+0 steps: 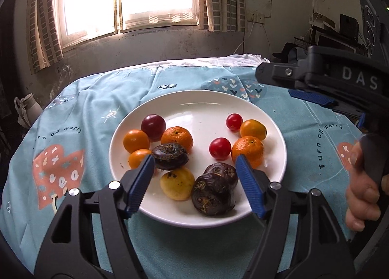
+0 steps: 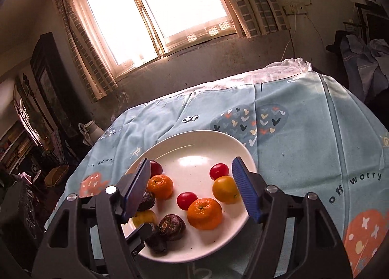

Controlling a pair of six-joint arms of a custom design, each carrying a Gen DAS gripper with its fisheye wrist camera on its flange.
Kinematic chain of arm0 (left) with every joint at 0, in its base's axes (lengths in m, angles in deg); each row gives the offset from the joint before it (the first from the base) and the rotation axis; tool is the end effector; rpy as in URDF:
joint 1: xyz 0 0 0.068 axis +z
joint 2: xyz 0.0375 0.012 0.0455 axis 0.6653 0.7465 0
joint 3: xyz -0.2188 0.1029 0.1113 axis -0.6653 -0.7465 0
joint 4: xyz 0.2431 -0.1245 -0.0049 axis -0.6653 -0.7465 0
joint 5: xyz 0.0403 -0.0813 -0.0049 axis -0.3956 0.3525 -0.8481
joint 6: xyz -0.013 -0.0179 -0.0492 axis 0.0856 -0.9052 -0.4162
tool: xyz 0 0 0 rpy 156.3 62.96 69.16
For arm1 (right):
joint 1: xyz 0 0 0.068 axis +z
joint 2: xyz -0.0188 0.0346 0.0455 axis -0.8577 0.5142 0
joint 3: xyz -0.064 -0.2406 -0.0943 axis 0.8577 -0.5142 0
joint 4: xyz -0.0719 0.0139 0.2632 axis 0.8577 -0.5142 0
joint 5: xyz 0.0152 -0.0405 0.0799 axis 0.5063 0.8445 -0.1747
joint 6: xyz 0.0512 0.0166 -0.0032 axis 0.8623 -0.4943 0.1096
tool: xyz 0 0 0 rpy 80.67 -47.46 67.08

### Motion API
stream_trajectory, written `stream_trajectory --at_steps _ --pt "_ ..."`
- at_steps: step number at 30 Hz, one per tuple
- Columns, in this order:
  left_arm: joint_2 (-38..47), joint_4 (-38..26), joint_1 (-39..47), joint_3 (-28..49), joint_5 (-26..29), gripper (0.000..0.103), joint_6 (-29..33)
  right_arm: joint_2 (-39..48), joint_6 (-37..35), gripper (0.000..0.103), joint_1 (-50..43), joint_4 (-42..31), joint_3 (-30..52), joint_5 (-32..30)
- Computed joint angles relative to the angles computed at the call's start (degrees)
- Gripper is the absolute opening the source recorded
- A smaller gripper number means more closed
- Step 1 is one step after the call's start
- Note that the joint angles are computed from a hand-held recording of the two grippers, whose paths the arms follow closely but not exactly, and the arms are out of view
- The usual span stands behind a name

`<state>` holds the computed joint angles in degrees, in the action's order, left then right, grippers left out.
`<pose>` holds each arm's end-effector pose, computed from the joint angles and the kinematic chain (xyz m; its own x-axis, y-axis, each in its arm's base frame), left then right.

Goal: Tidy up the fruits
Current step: 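Place the date and mandarin on the plate, opening both grippers, then grasp a large yellow-orange fruit with the right gripper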

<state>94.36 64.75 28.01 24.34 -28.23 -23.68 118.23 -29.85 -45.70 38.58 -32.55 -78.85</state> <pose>0.3104 -0.0820 0.0200 -0.5232 0.2870 -0.8024 0.4556 0.8899 0.0213 0.2857 0.0648 0.0930 -0.5344 0.3557 -0.7667 0.1019 0.9276 0.3594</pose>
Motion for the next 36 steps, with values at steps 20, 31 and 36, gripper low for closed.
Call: stream_trajectory --at_steps 20,31,36 --pt "1.5 35.1 14.5 -28.8 8.2 0.090 4.5 -8.4 8.4 0.082 27.8 8.1 -25.0 10.8" --pt "2.3 35.9 13.4 -28.7 4.8 0.094 3.9 -4.2 5.7 0.080 33.8 -2.6 -17.0 12.0" --pt "2.1 35.4 13.4 -28.6 4.4 0.094 4.0 -0.1 2.9 0.062 34.1 -7.5 -12.0 9.6"
